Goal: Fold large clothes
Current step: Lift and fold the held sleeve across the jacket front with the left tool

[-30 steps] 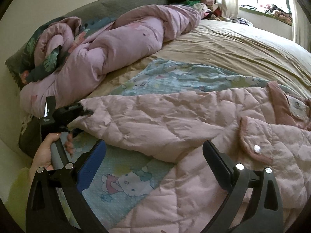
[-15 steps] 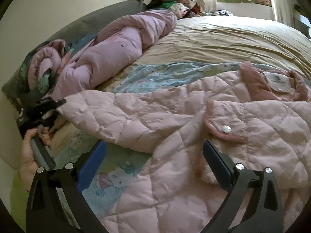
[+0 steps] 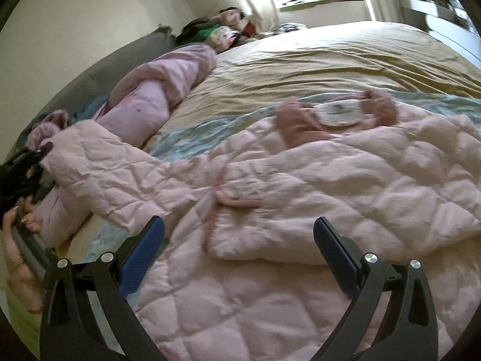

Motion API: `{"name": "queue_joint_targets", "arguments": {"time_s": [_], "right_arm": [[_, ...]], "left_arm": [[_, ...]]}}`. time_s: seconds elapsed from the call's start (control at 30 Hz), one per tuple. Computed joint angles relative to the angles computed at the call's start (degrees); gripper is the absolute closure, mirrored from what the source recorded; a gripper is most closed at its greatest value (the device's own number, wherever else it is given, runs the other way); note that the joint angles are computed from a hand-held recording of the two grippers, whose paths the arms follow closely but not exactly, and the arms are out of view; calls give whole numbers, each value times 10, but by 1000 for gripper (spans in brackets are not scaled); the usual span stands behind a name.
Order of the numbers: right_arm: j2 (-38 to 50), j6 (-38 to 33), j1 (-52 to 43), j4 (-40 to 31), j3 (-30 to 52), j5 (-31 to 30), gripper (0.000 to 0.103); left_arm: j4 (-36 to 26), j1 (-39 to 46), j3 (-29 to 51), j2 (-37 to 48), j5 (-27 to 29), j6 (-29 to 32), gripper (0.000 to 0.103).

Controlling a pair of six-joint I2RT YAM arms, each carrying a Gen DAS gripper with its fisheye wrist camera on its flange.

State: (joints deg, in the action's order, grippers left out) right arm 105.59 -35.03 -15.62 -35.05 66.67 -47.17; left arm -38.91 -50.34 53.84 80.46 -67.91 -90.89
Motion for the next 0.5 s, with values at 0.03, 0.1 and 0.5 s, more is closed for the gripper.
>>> {"name": "queue_joint_targets", "arguments": {"time_s": [0.03,0.1,0.5], "right_arm": [[9,-2,-7,-3,8,0,4],[28,-1,-25,-11,27,0,4],[100,2,-99,-63,116,-22,4]], "left_arm": [[3,-7,12,11,-4,14,91],[54,-10,17,17,-4,69,91],[239,-45,99,128,27,325,91]]}}
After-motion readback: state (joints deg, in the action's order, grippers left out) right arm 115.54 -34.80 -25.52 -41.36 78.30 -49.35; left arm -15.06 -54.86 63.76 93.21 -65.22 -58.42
